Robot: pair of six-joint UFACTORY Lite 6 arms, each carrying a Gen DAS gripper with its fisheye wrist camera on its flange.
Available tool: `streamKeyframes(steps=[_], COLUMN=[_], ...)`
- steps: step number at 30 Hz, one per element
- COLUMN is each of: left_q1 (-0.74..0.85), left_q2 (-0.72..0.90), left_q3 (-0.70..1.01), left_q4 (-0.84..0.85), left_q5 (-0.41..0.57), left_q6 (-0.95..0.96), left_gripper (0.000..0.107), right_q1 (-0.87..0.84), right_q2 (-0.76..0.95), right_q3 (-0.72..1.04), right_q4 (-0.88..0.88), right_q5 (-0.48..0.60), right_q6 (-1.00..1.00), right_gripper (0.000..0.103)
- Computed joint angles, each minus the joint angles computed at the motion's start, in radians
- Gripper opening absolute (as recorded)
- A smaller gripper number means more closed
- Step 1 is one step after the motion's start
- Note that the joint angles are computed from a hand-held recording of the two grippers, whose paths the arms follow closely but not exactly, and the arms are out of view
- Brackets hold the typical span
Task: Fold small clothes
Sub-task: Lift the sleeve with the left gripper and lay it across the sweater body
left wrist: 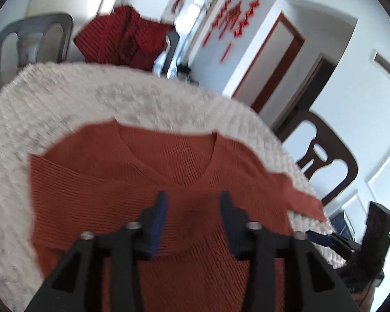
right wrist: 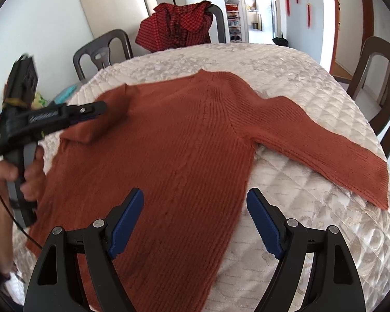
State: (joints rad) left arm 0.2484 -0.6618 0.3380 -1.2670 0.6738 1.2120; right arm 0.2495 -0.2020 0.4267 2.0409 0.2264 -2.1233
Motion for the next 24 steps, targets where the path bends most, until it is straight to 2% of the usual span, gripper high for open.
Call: streamKeyframes(steps=[2, 5, 8, 9, 10, 13, 16, 18, 20, 21, 22, 24], left_q1=[0.178, 0.36, 0.466, 0.485, 0.481, 0.431, 0.365, 0.341, 0.33, 0.339, 0.363, 0.432], left_q2=[-0.055, -0.042, 0.109, 0.172, 0.202, 0.325, 0.402, 0.418, 0.438, 0.438, 0.44, 0.452], left_q3=[-0.005, 0.017, 0.082, 0.103, 0.106, 0.144, 0.15, 0.149, 0.151, 0.146, 0.145, 0.149], left_q4=[0.028, 0.077, 0.098, 0.085, 0.078, 0.044, -0.021, -0.038, -0.063, -0.081, -0.092, -0.121], left_q5=[0.103, 0.104, 0.067, 0.057, 0.042, -0.006, -0.072, -0.085, -0.107, -0.101, -0.075, 0.007], left_q6=[0.041, 0.077, 0.123, 0.154, 0.168, 0.209, 0.266, 0.291, 0.325, 0.349, 0.368, 0.417], left_gripper=[0.056, 0.056, 0.054, 0.054, 0.054, 0.054, 0.053, 0.039, 0.021, 0.016, 0.013, 0.012], right_q1=[-0.003, 0.004, 0.051, 0.069, 0.084, 0.123, 0.148, 0.161, 0.173, 0.181, 0.181, 0.181], right_q2=[0.011, 0.053, 0.161, 0.207, 0.249, 0.417, 0.589, 0.677, 0.715, 0.727, 0.737, 0.744], right_q3=[0.021, 0.08, 0.183, 0.227, 0.268, 0.443, 0.629, 0.725, 0.774, 0.794, 0.809, 0.83], right_q4=[-0.066, -0.173, -0.185, -0.189, -0.189, -0.298, -0.486, -0.585, -0.611, -0.637, -0.655, -0.66], right_q5=[0.026, 0.087, 0.109, 0.11, 0.103, 0.105, 0.107, 0.103, 0.093, 0.083, 0.089, 0.112], right_q6=[0.075, 0.197, 0.244, 0.258, 0.262, 0.401, 0.624, 0.736, 0.762, 0.786, 0.799, 0.798], right_gripper=[0.082, 0.08, 0.066, 0.058, 0.052, 0.051, 0.051, 0.05, 0.037, 0.011, 0.004, 0.004])
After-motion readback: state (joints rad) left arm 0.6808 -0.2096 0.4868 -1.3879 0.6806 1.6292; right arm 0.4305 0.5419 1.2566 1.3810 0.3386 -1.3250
